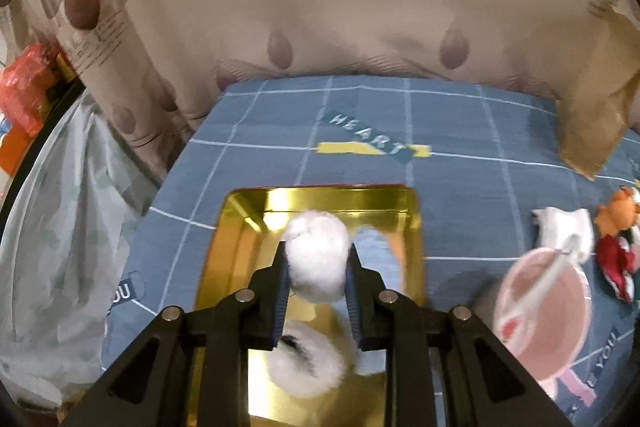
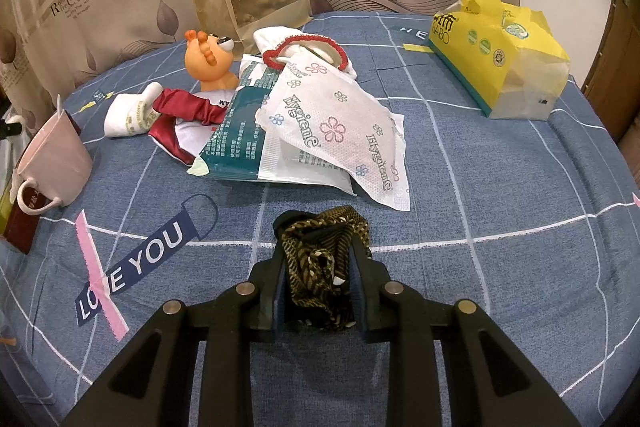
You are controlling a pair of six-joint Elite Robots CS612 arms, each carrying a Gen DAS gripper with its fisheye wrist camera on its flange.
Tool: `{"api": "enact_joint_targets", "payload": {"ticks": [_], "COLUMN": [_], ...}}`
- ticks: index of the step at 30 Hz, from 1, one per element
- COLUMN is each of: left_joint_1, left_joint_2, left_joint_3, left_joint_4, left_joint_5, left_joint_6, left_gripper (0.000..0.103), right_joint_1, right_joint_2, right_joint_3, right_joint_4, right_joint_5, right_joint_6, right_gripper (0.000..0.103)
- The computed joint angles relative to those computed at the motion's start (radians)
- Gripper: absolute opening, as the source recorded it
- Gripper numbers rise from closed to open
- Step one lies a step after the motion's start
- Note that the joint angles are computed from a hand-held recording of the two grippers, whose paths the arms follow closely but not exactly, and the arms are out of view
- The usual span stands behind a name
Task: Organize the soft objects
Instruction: 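Carry the cotton ball with the left gripper over the tray, then open the left gripper to drop the cotton ball in the tray, then withdraw the open left gripper from the tray while the right gripper holds the brown cloth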
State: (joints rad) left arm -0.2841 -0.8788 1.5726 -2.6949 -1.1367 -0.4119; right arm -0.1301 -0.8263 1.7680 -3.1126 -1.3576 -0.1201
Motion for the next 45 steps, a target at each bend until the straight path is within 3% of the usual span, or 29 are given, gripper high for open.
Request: {"api": "enact_joint_targets", "payload": {"ticks": [9, 25, 32, 45], "left_joint_1": [0.044, 0.061, 0.063, 0.056], "left_joint_2": [0.044, 0.072, 0.069, 0.013], "left_joint_3": [-0.046, -0.065, -0.064, -0.003], "left_joint_4": [0.075, 0.099, 0.102, -0.006], "left_joint_5": [-0.024, -0.056, -0.060, -0.091], "left_joint_6": [-0.040, -0.037, -0.049, -0.007], "left_gripper": [0.025, 0.032, 0.055, 0.056], "right_joint_1": [0.001, 0.002, 0.003, 0.003], "right_joint_2": [0.001, 0.005, 0.004, 0.004], "right_joint_3": [0.000, -0.004, -0.002, -0.002], "right_joint_4": [-0.001, -0.003, -0.004, -0.005], "right_joint_5": [-0.005, -0.013, -0.014, -0.022], "right_joint_6": [-0.002, -0.004, -0.004, -0.010], "right_gripper": [0.026, 0.027, 0.027, 0.027]}}
